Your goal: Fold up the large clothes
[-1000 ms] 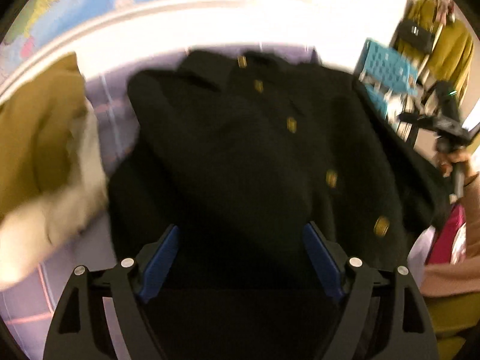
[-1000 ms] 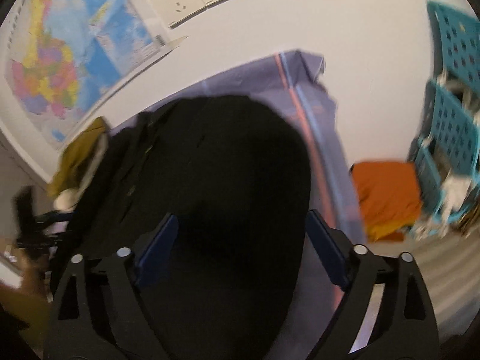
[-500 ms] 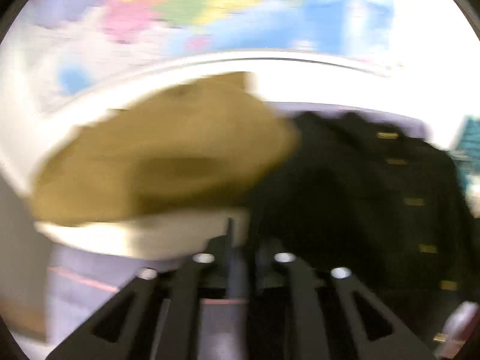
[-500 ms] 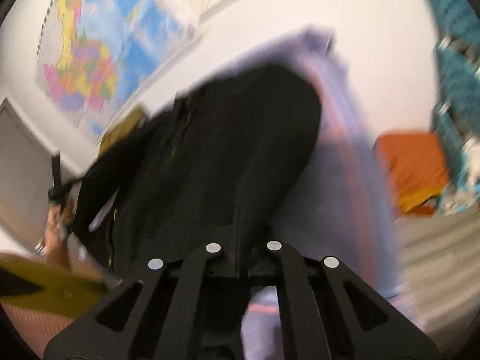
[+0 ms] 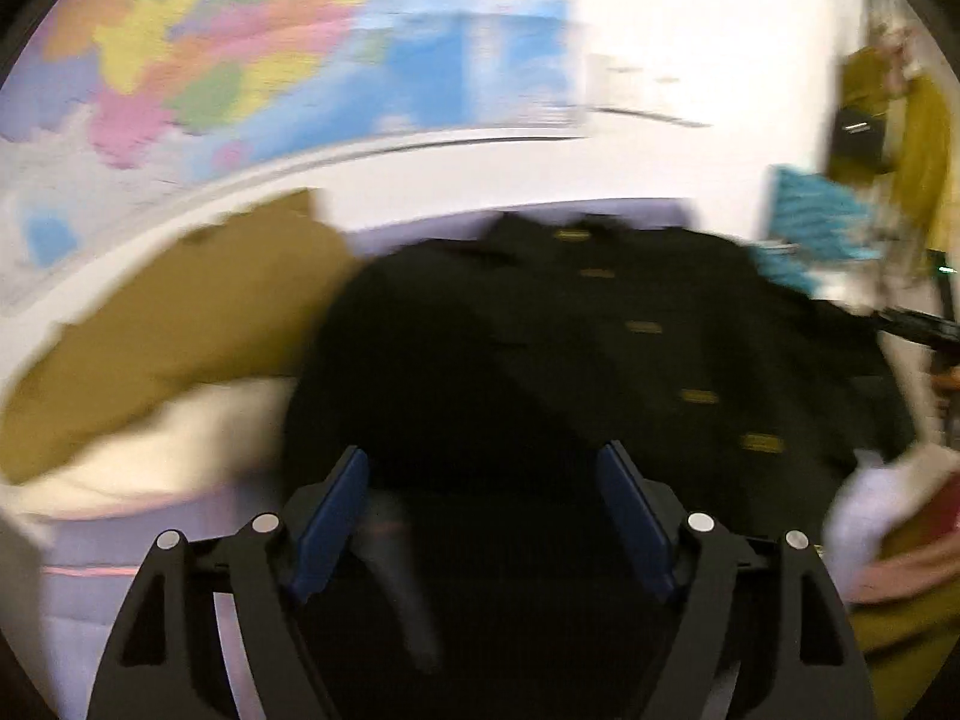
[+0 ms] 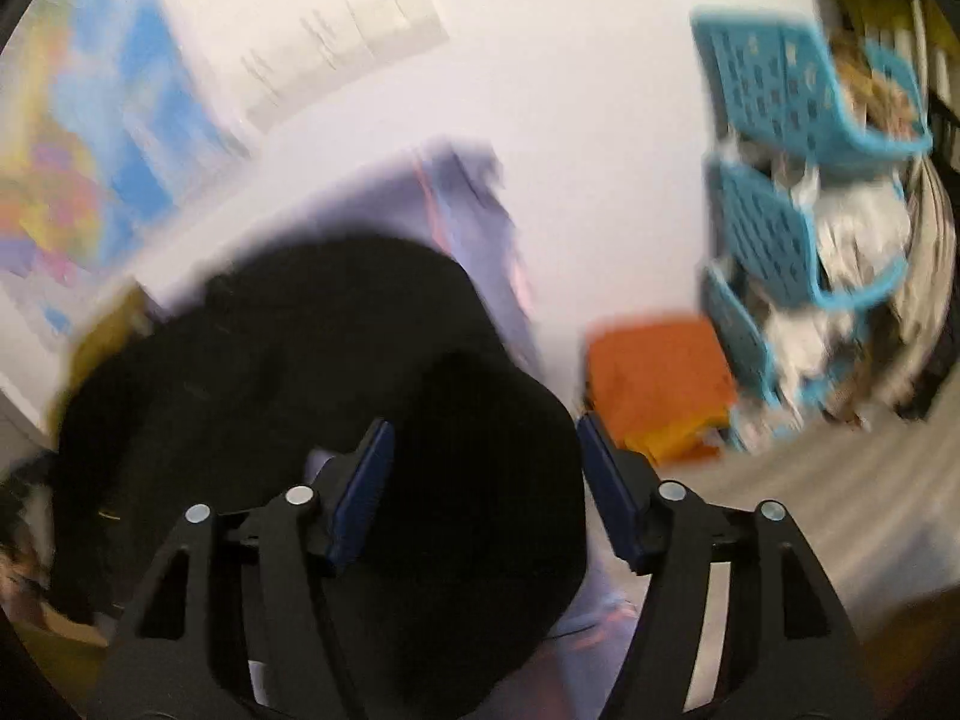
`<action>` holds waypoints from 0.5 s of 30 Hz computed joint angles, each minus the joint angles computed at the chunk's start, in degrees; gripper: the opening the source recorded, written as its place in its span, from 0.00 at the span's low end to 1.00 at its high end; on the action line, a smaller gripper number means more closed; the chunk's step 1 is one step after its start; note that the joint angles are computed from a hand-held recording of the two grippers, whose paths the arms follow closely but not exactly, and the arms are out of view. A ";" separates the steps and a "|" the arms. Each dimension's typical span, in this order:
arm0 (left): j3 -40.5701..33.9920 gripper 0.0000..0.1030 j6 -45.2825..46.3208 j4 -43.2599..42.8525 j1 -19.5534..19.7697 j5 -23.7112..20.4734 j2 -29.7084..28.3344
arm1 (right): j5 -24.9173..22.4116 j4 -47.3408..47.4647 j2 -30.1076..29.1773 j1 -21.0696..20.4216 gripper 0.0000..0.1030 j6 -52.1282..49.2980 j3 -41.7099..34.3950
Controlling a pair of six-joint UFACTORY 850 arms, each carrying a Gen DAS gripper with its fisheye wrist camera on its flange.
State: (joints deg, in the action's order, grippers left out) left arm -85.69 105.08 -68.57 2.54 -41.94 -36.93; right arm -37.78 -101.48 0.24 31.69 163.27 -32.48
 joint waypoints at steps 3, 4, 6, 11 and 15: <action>0.15 0.81 -0.19 3.06 0.37 -5.39 -1.33 | -0.19 -12.19 1.05 3.87 0.72 4.27 -0.41; 0.92 0.82 -1.02 4.71 0.06 -5.41 -1.22 | 1.38 -15.58 0.35 4.48 0.74 5.49 -0.99; 2.77 0.82 -1.99 6.41 -0.28 -4.92 -0.68 | 6.07 -21.27 -3.25 4.61 0.75 7.55 -3.72; 3.87 0.83 -4.59 9.95 -0.78 0.62 -1.20 | 14.38 -22.68 -12.91 1.48 0.81 9.09 -9.70; -0.03 0.89 -14.05 14.13 0.47 2.31 -4.32 | 14.07 -26.58 -14.90 0.24 0.85 14.34 -9.21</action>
